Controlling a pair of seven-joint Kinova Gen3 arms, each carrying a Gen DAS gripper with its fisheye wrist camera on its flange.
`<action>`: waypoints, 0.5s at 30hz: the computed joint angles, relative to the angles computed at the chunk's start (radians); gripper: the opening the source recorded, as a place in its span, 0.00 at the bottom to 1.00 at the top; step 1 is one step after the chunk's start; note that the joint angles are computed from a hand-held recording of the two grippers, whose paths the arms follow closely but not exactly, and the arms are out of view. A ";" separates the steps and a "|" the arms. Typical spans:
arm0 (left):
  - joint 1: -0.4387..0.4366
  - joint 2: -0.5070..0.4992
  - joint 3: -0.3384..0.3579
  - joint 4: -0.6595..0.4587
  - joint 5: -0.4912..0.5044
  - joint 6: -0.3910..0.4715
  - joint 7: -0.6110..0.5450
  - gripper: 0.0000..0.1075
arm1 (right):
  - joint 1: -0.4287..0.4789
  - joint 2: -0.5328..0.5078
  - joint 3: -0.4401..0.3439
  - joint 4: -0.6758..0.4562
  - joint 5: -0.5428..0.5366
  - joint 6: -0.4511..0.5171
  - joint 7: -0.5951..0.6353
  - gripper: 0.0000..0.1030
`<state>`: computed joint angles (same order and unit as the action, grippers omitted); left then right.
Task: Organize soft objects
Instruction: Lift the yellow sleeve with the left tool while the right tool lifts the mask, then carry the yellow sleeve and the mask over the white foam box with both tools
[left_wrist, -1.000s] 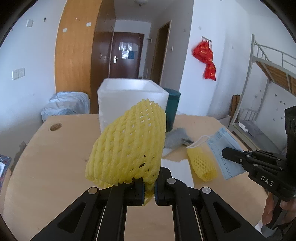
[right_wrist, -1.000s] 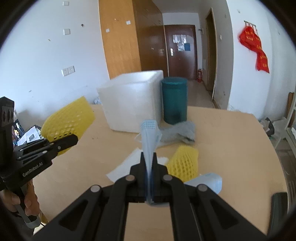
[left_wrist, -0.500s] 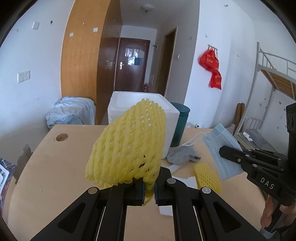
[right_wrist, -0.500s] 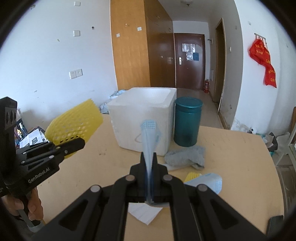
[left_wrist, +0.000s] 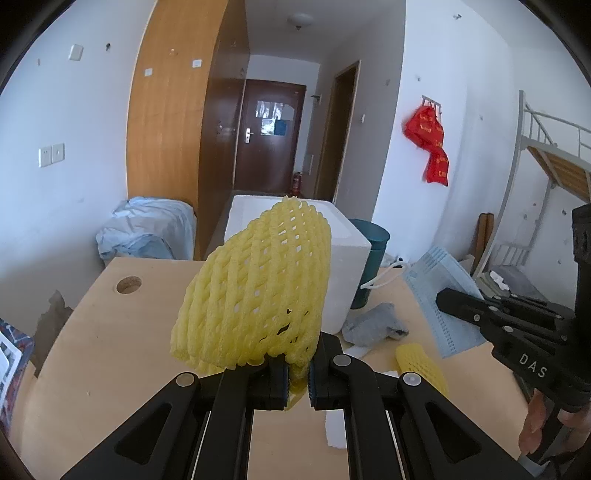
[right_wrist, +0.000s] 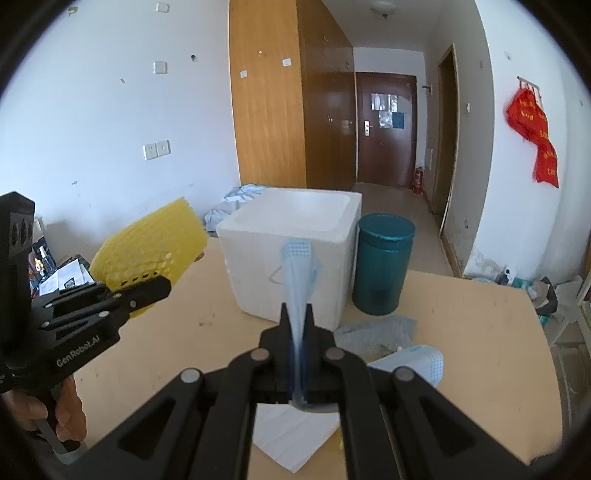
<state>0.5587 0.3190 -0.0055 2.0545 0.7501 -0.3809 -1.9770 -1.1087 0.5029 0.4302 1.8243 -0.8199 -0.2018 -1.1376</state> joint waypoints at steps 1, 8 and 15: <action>0.003 0.001 -0.004 -0.005 0.007 0.001 -0.007 0.07 | -0.006 0.001 0.009 -0.006 -0.005 0.005 0.008 0.04; 0.030 0.006 -0.037 -0.048 0.097 0.018 -0.105 0.07 | -0.044 0.022 0.090 -0.058 0.000 0.059 0.004 0.04; 0.031 0.015 -0.059 -0.105 0.177 0.048 -0.204 0.07 | -0.061 0.041 0.155 -0.103 0.067 0.101 -0.072 0.04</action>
